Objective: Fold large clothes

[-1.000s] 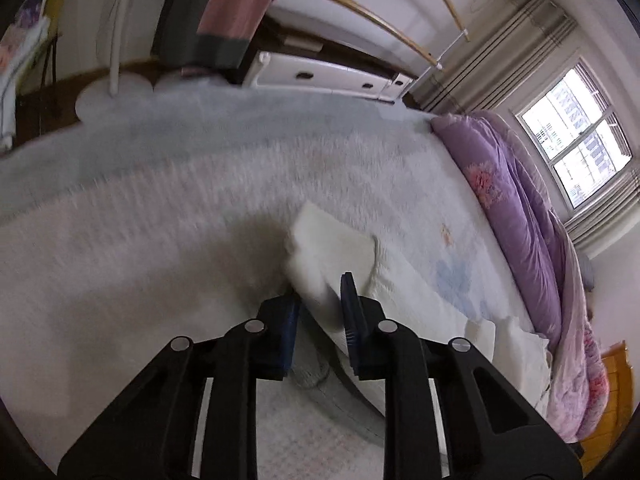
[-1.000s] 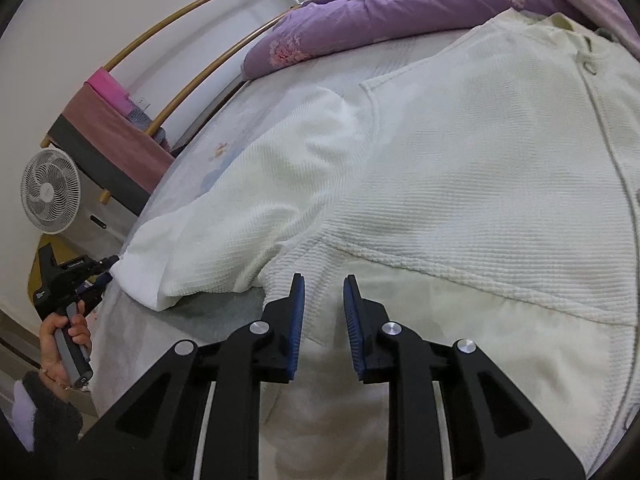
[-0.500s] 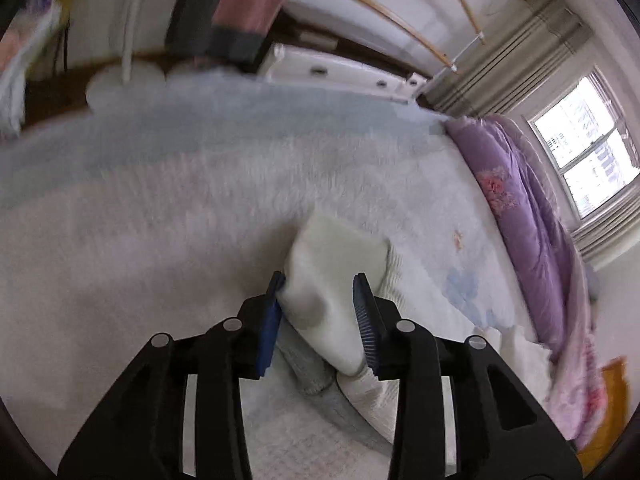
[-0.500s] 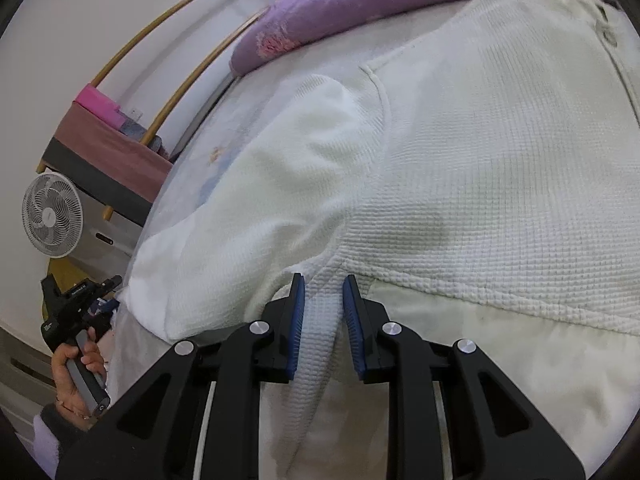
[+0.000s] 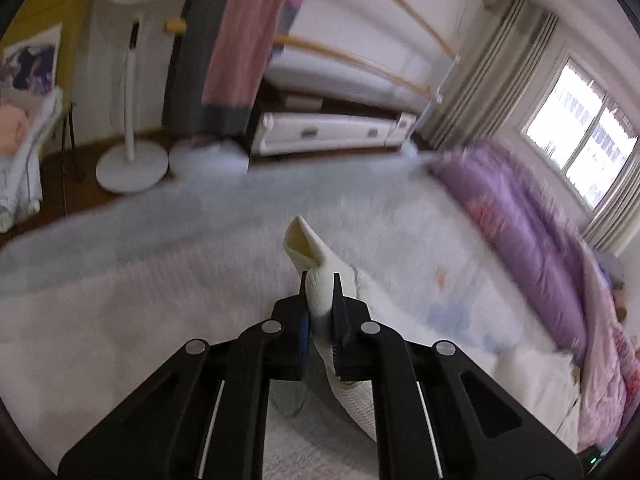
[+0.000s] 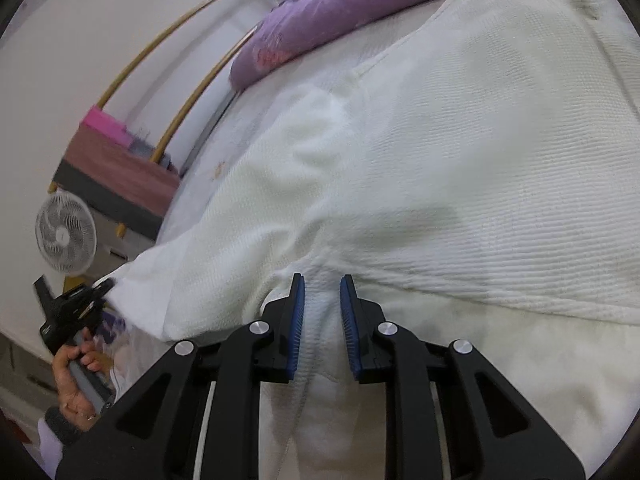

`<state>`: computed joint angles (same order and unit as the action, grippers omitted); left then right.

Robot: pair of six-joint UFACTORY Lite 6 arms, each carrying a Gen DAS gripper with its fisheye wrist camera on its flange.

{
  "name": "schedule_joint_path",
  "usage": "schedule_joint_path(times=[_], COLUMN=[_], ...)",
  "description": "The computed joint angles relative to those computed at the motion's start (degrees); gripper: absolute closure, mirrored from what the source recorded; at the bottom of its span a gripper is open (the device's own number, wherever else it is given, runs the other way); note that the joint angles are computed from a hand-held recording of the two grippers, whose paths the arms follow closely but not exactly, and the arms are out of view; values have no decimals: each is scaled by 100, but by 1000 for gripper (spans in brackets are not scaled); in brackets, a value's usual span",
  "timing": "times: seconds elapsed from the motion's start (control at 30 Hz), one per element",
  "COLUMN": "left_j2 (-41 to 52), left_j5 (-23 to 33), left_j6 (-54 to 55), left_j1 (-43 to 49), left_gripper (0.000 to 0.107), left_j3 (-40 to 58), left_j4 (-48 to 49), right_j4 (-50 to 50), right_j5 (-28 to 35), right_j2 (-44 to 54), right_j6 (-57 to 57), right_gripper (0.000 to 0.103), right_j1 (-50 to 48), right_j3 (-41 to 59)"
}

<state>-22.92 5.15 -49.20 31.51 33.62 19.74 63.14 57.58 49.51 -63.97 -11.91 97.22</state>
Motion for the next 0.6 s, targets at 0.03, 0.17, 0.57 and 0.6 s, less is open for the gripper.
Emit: schedule_joint_path(times=[0.03,0.17,0.57,0.6], left_j2=[-173,-639,2581,3141], left_j5=[123,672,2751,2841], left_j6=[600,614,-4273,-4197], left_j1=[56,-164,-5867,-6087], left_gripper=[99,99,99,99], left_j3=[109,654,5217,5800], left_j4=[-513,-484,4596,4498], right_j4=[-89,-460,-278,-249], right_j5=[77,-379,174,-53], right_j2=[112,195,-219,-151], right_j6=[102,3,-1554,-1702], right_gripper=[83,93,90,90], right_j1=[-18,222,-2209,-2507], right_j3=[139,157,287,455])
